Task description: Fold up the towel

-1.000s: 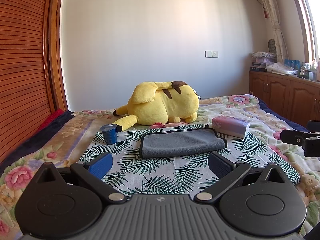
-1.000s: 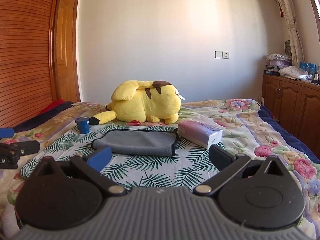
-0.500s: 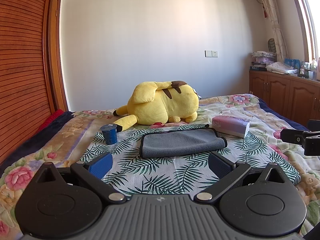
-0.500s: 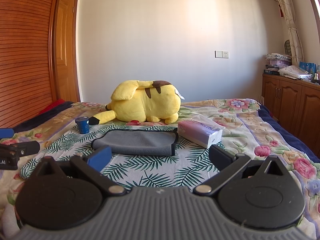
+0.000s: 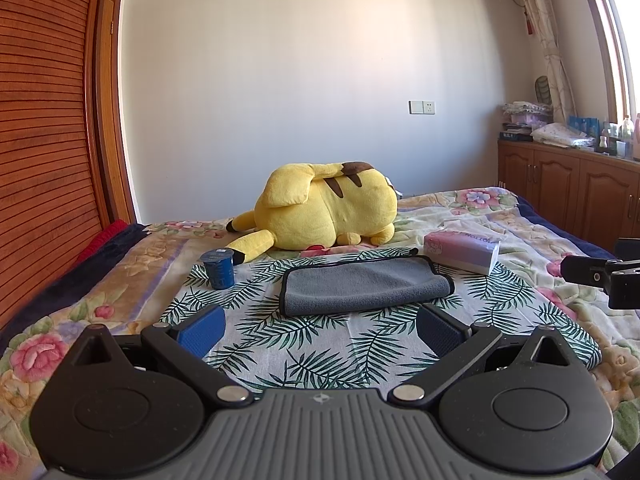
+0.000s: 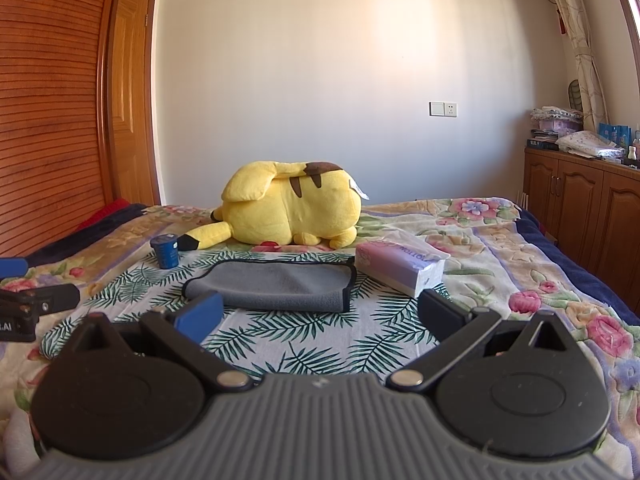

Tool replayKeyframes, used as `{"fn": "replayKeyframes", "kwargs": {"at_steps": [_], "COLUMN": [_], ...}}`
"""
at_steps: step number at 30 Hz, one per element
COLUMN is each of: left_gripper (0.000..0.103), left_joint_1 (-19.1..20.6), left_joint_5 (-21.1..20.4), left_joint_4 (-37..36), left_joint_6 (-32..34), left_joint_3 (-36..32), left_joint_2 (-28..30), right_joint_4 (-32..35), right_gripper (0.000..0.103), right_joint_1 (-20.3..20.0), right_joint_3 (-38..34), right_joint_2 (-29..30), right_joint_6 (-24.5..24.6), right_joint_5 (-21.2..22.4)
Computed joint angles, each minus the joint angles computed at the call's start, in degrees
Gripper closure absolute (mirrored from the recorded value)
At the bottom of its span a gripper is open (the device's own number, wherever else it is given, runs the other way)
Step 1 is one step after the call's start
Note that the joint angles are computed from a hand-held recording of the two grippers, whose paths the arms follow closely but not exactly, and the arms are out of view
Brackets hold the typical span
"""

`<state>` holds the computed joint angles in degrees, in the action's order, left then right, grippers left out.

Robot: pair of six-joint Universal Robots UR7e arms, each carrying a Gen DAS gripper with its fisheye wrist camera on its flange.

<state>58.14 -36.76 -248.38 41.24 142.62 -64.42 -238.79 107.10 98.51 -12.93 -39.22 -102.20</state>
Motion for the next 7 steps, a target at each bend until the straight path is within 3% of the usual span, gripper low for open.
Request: {"fn": "replayKeyframes", "kwargs": {"at_steps": [7], "left_gripper": [0.016], "left_joint_1": [-0.09], "left_joint_5": [0.05], "left_joint_4": [-0.04], "left_joint_6": [0.48], "left_joint_3": [0.12], "left_joint_2": [-0.2], "right_joint_4": [-0.02], "right_gripper": [0.0], "right_joint_1": [-0.01], "right_joint_3": [0.0], "right_joint_2": [0.02], "right_joint_6": [0.01], "right_joint_5": [0.01]}}
